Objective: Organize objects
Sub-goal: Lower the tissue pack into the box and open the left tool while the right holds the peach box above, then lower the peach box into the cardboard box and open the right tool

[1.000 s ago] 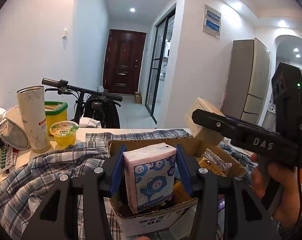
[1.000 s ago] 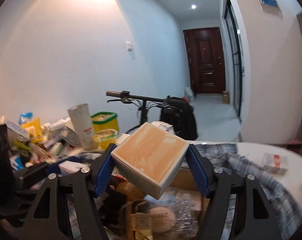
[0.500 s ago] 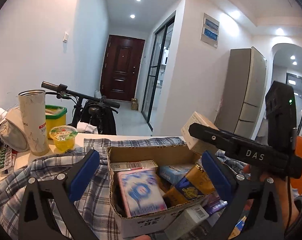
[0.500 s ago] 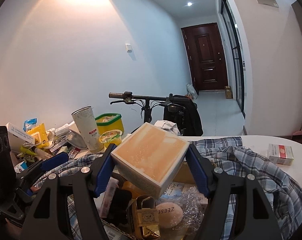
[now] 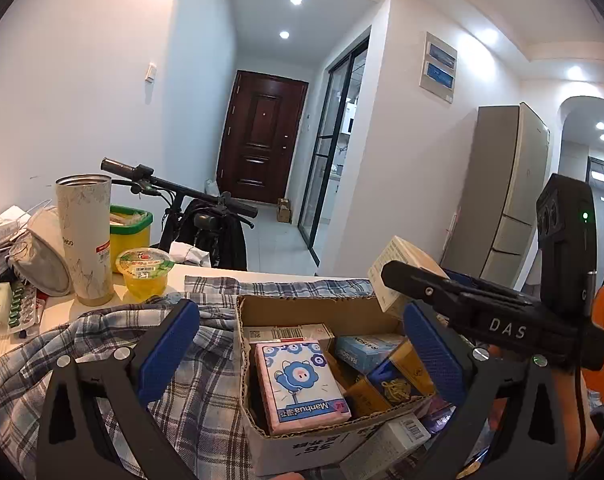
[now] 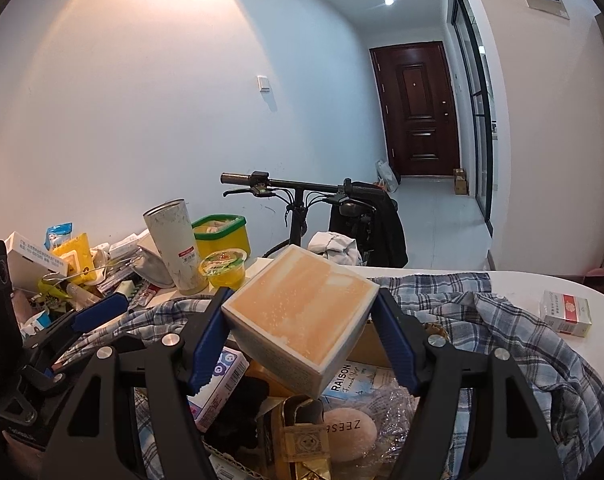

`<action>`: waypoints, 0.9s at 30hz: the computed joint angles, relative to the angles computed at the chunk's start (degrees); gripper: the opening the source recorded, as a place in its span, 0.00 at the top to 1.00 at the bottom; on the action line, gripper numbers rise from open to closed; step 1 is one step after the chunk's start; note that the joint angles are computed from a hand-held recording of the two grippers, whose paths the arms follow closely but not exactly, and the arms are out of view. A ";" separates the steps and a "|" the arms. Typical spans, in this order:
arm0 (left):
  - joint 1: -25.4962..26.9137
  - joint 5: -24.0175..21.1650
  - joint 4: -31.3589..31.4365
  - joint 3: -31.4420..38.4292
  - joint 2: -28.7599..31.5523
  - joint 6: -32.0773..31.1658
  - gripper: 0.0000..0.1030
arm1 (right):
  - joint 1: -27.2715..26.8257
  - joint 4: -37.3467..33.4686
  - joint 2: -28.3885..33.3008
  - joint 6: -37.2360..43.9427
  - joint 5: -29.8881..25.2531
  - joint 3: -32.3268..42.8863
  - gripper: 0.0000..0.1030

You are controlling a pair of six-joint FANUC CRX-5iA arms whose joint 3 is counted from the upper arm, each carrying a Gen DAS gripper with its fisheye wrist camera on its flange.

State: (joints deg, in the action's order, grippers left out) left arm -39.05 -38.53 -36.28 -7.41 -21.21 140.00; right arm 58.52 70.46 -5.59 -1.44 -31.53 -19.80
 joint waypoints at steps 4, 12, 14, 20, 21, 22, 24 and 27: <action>0.16 -0.48 0.25 0.11 0.05 0.19 0.00 | 0.43 -2.69 0.66 2.75 -0.41 0.93 0.31; 2.09 0.38 3.19 -0.90 -0.77 -0.44 0.00 | 0.85 -3.74 0.33 1.10 -3.45 0.71 0.00; 2.55 0.56 3.87 -1.16 -0.97 -0.66 0.00 | 0.78 -3.45 -0.07 0.00 -3.72 0.32 0.00; 3.23 -0.05 5.65 -1.23 -1.43 -1.95 0.00 | 0.20 -2.71 -1.72 -3.36 -3.48 -1.21 0.00; 3.26 -0.37 6.05 -1.14 -1.61 -2.61 0.00 | 0.04 -2.21 -2.02 -4.21 -3.43 -1.50 0.00; 3.26 -0.63 6.32 -1.11 -1.87 -3.18 0.00 | -0.14 -1.59 -2.36 -5.20 -3.29 -1.90 0.00; 3.40 -1.86 7.15 -0.71 -2.17 -4.74 0.00 | -0.58 -0.01 -3.16 -7.76 -2.76 -2.90 0.00; 3.46 -4.85 8.54 0.63 -2.27 -7.62 0.00 | -0.49 0.60 -3.80 -9.53 -3.15 -3.28 0.00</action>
State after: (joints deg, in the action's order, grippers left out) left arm -35.59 -43.39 -27.75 -6.78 -23.48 132.38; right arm 58.03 71.06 -9.39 -10.96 -34.68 -23.09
